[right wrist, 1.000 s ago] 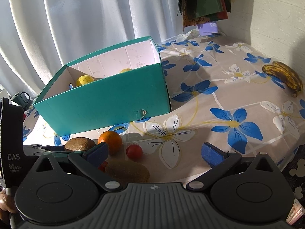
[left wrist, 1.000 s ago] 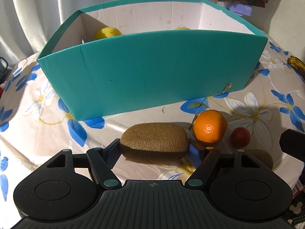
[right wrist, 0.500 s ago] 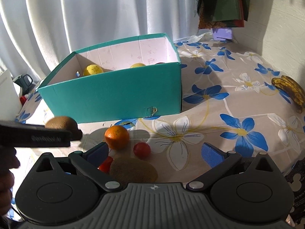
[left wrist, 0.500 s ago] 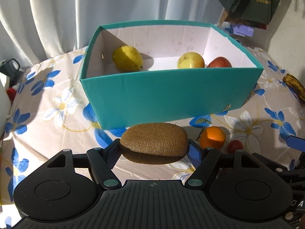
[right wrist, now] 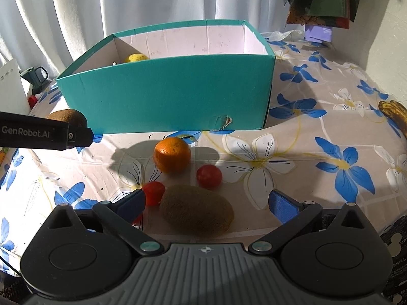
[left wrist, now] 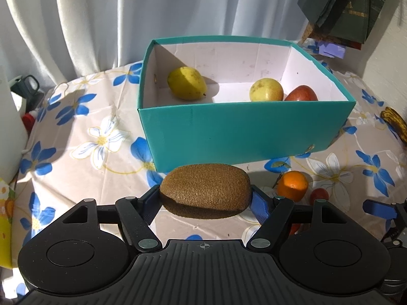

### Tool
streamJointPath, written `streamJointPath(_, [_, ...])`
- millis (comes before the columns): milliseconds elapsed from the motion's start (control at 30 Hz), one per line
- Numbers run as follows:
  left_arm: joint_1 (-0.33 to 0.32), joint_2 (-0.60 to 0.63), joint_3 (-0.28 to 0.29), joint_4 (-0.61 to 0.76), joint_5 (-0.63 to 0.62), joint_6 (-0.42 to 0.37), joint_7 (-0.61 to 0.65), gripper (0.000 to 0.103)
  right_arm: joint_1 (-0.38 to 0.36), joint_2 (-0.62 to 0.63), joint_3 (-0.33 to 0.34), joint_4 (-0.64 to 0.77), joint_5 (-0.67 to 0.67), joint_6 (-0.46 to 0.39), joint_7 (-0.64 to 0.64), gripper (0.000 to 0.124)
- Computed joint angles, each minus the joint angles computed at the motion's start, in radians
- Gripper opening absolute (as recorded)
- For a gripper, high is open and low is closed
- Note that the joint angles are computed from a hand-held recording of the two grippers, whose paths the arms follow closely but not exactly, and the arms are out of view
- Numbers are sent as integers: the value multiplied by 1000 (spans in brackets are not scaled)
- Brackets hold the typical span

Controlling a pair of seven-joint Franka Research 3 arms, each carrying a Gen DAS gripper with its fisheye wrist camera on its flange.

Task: Organize fruits
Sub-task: 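Grasp the second brown kiwi with the right tool while the left tool lifts its kiwi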

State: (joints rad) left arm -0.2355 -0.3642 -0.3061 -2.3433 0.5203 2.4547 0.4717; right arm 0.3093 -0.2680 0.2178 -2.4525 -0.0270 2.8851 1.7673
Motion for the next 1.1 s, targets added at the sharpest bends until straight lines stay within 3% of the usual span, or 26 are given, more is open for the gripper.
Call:
streamJointPath(300, [-3,3,7,0,-15,2,14,77,12,51,-5,32,-27,-48,9,80])
streamJointPath(467, [-4,16,8,11,-24,-4,24,77,49,65,-35,25,24,-8,-60,66])
streamJointPath(1100, [1,77,-13,163,64,-83,14,77,28,-2,-44,22,118,53,-118,65])
